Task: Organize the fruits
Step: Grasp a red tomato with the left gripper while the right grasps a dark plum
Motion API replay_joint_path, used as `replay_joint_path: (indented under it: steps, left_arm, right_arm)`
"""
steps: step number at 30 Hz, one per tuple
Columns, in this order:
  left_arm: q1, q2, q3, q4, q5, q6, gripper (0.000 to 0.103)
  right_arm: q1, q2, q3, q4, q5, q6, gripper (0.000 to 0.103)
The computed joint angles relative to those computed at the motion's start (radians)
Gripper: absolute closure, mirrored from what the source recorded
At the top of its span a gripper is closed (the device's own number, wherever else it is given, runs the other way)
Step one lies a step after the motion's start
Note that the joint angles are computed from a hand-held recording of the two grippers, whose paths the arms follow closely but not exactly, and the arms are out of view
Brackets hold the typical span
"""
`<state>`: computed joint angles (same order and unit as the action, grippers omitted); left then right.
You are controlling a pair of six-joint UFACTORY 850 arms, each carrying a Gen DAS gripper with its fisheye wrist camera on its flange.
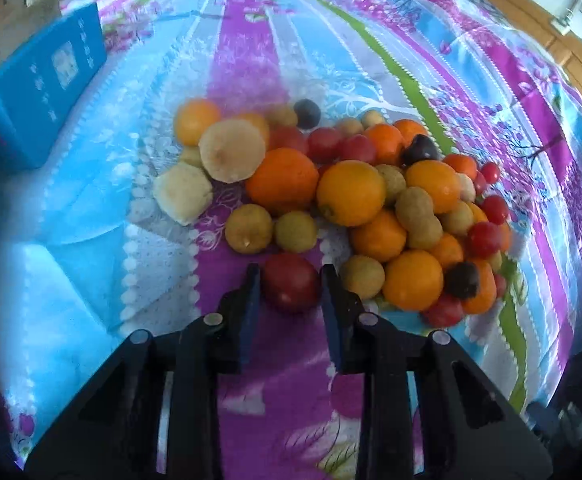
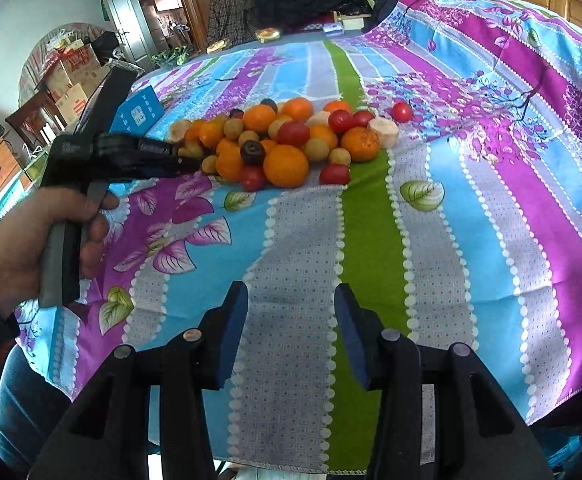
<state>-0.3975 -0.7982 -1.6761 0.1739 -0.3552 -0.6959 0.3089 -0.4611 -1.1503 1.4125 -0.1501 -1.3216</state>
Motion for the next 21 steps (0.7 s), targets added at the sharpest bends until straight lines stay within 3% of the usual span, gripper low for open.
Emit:
replay_joint_path:
  steps: [5,14,17,21]
  left_arm:
    - [-0.016,0.093,0.133,0.176,0.063,-0.149,0.073]
    - [-0.019,0.145,0.193,0.178,0.103,-0.168,0.073]
    - [-0.018,0.145,0.195,0.226,0.092,-0.199,0.073]
    - [-0.011,0.153,0.217,0.235,0.089,-0.228,0.073]
  right_arm:
    - [-0.016,-0.033,-0.060,0.011,-0.035,-0.024,0.053]
    - [-0.043,-0.226,-0.329,-0.214,-0.225,0.234,0.053]
    - [-0.040,-0.270,-0.395,-0.321,-0.211,0.379,0.053]
    - [-0.022,-0.259,-0.394,-0.240,-0.212,0.254,0.053]
